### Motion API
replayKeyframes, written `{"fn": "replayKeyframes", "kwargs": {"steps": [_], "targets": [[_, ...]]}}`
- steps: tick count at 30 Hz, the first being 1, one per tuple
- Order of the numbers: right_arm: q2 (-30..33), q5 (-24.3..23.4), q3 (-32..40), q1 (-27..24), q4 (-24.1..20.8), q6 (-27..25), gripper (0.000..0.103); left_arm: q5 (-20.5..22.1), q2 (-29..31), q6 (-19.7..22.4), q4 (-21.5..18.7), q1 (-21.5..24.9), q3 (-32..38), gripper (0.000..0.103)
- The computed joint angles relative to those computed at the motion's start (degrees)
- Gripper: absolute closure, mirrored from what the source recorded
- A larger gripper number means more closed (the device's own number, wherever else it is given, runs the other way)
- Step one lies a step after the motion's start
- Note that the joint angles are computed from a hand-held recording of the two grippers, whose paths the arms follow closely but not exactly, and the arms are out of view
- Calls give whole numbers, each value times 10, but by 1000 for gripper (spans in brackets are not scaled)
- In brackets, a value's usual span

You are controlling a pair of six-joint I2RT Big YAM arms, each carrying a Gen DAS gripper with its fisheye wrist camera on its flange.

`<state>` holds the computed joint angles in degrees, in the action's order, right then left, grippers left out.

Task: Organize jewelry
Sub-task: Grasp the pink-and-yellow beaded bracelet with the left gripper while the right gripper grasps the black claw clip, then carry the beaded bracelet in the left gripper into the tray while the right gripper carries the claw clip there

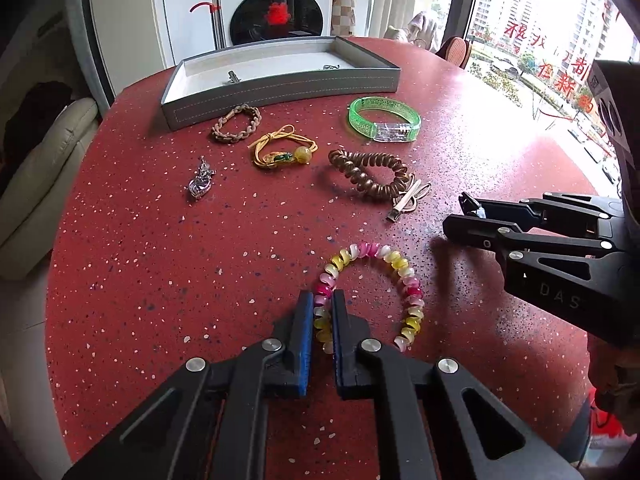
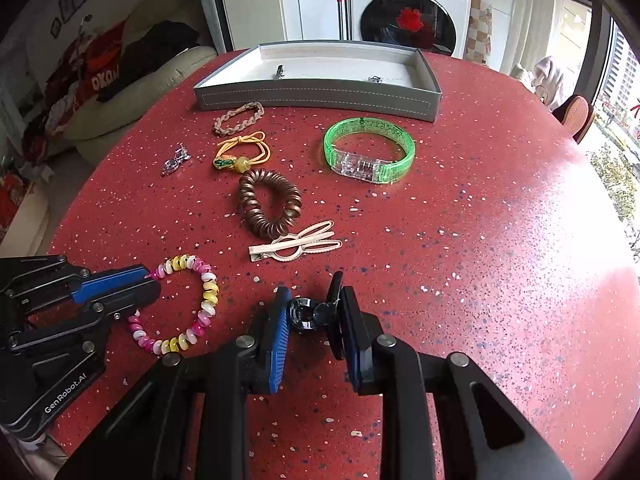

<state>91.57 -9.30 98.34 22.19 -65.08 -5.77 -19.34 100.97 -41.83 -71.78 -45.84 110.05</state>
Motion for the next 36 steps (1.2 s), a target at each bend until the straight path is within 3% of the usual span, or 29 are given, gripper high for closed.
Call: {"fn": "replayKeyframes", "kwargs": {"steps": [10,22,36], "targets": [[-7,-21,3,-14,-1,29,76,10,-26,-16,35,5,-24,76],[0,-36,32,-22,-11,46,76,14,-45,-3,60,22,-15,76],[69,-55,167,-34,-46,66,76,14,-21,30,58,73,59,76]]}}
